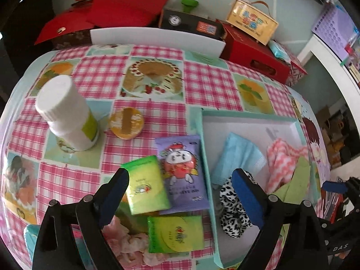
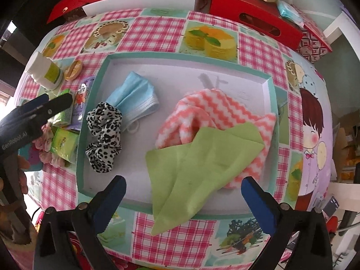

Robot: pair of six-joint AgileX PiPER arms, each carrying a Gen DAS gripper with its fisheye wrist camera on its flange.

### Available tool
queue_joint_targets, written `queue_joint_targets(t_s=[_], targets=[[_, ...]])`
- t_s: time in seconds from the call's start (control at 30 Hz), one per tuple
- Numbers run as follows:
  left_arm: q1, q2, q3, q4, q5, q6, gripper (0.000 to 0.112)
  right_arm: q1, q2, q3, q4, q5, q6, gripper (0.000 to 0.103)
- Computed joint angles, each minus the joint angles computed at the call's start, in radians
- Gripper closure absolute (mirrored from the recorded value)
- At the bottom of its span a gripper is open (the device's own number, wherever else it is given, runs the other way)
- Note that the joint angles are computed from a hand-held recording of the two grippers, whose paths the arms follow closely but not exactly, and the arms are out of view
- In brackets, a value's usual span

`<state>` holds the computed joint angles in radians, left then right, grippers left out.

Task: Organize soft objects
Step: 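Grasp the green tissue pack with the left gripper while the right gripper approaches the purple wipes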

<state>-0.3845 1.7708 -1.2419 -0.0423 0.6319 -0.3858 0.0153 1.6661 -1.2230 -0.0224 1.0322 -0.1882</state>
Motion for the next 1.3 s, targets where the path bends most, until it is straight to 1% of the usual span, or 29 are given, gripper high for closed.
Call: queue_joint_targets(t_s=[0.13, 0.23, 0.43, 0.63, 0.77, 0.87, 1.07, 1.2, 1.3], targets=[[0.027, -0.029, 0.020, 0.039, 0.006, -0.037, 0.020, 0.020, -0.003, -0.003, -0.008, 0.004, 0.009, 0.000], [0.070, -0.069, 0.051, 0.061, 0.003, -0.054, 0.020, 0.032, -0.016, -0.012, 0.003, -0.002, 0.020, 0.000], [0.194, -0.162, 0.135, 0.122, 0.004, -0.118, 0.020, 0.082, -0.042, -0.050, 0.025, -0.014, 0.048, 0.000], [0.290, -0.204, 0.189, 0.112, 0.005, -0.127, 0.020, 0.168, -0.011, -0.122, 0.053, -0.009, 0.060, 0.000], [0.329, -0.195, 0.198, 0.050, 0.008, -0.091, 0.020, 0.242, 0.017, -0.153, 0.060, -0.020, 0.067, 0.000], [0.335, -0.176, 0.193, 0.020, 0.011, -0.062, 0.020, 0.292, 0.053, -0.178, 0.073, -0.024, 0.065, 0.000], [0.332, -0.114, 0.167, -0.073, 0.012, 0.026, 0.020, 0.348, 0.136, -0.209, 0.077, -0.053, 0.073, 0.000], [0.301, -0.084, 0.140, -0.100, 0.019, 0.062, 0.020, 0.358, 0.190, -0.237, 0.080, -0.055, 0.098, 0.000], [0.269, -0.074, 0.119, -0.077, 0.019, 0.047, 0.020, 0.365, 0.212, -0.250, 0.052, -0.060, 0.121, 0.000]])
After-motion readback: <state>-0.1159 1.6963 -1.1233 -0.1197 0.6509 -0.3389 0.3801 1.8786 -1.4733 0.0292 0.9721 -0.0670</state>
